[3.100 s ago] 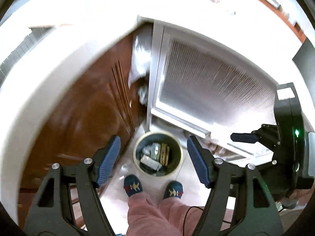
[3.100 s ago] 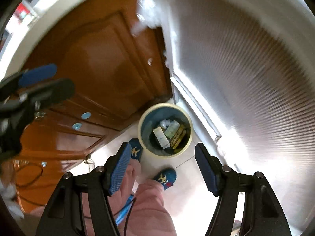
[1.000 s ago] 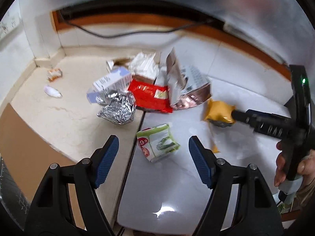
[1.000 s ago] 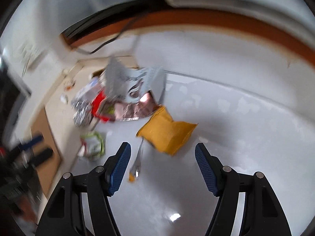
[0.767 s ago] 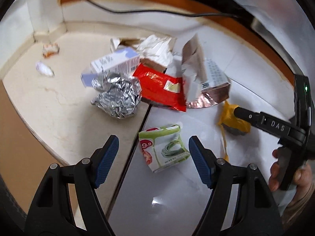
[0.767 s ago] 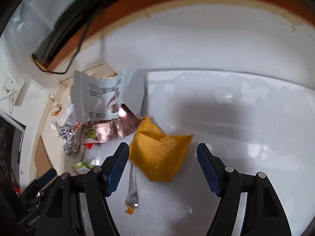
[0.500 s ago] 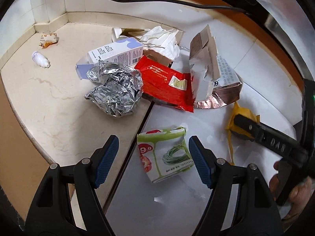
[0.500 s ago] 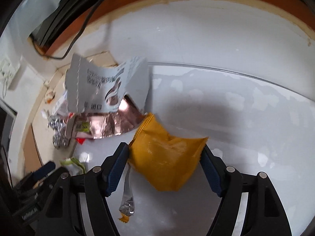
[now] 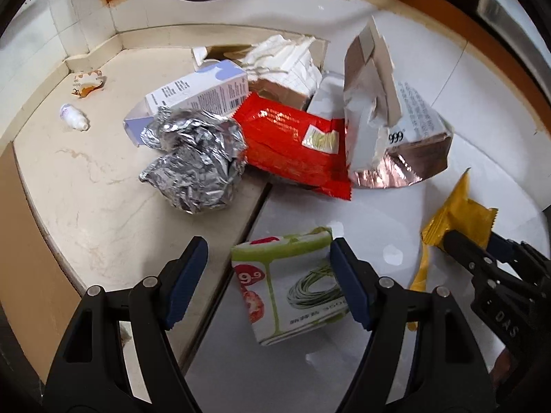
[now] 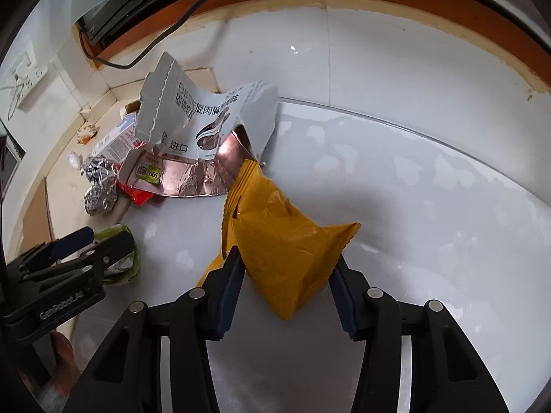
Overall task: Collect trash
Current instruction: 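Grasp the green-and-white packet with the left gripper while the right grasps the yellow snack wrapper, then carry the packet and yellow wrapper down over the floor bin with both grippers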
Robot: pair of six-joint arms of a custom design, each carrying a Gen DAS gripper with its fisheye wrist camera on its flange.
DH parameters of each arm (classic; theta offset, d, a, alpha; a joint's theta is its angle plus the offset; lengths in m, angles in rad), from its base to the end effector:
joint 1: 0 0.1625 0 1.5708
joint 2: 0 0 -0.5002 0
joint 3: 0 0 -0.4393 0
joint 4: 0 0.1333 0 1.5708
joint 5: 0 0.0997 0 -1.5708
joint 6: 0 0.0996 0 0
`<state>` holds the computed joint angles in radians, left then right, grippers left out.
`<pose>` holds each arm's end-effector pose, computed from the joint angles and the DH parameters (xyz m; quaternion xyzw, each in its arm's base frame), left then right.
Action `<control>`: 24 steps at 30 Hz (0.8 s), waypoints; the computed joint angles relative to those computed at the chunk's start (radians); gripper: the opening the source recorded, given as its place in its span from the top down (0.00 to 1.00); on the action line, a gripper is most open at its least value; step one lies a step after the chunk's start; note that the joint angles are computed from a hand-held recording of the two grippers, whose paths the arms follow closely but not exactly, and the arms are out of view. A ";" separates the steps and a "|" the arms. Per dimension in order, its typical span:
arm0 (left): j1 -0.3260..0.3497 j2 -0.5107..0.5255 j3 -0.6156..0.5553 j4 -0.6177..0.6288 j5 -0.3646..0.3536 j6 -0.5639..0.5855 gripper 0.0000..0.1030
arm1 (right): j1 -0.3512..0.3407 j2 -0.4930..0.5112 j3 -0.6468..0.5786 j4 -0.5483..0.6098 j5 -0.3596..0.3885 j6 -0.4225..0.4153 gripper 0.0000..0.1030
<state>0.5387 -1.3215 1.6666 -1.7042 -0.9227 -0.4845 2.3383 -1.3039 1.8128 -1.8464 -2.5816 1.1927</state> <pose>-0.4309 -0.4829 0.4000 0.2873 0.8984 -0.1450 0.2987 0.4520 -0.3981 0.3564 -0.1283 -0.8614 0.3427 0.3524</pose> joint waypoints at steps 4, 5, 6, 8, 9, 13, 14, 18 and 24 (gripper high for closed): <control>-0.009 0.006 0.015 -0.011 0.025 0.017 0.31 | 0.016 0.004 0.001 0.010 -0.008 0.010 0.67; -0.010 0.007 0.017 -0.014 0.027 0.019 0.31 | 0.019 0.002 0.007 -0.010 -0.003 -0.001 0.70; -0.010 0.006 0.018 -0.017 0.027 0.018 0.31 | 0.021 0.000 0.010 -0.020 -0.001 -0.006 0.74; -0.013 0.000 0.026 -0.030 0.034 0.014 0.47 | 0.030 -0.002 0.017 -0.035 -0.004 -0.010 0.76; -0.014 -0.005 0.028 -0.039 0.031 0.016 0.47 | 0.033 -0.004 0.019 -0.041 -0.006 -0.012 0.80; -0.007 -0.031 0.036 -0.074 -0.009 0.013 0.53 | 0.054 -0.015 0.034 -0.078 -0.001 -0.013 0.92; -0.008 -0.040 0.042 -0.084 -0.016 0.015 0.53 | 0.058 -0.018 0.037 -0.086 0.002 -0.014 0.94; -0.024 -0.090 0.072 -0.123 -0.033 0.027 0.54 | 0.080 -0.031 0.055 -0.124 0.009 -0.017 0.95; -0.054 -0.155 0.072 -0.096 -0.065 -0.015 0.54 | 0.126 -0.046 0.065 -0.138 0.026 0.013 0.95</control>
<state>0.4847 -1.4764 1.7385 -1.8005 -0.9872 -0.4993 2.4639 -1.3494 1.8783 -1.9848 -2.5559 1.2053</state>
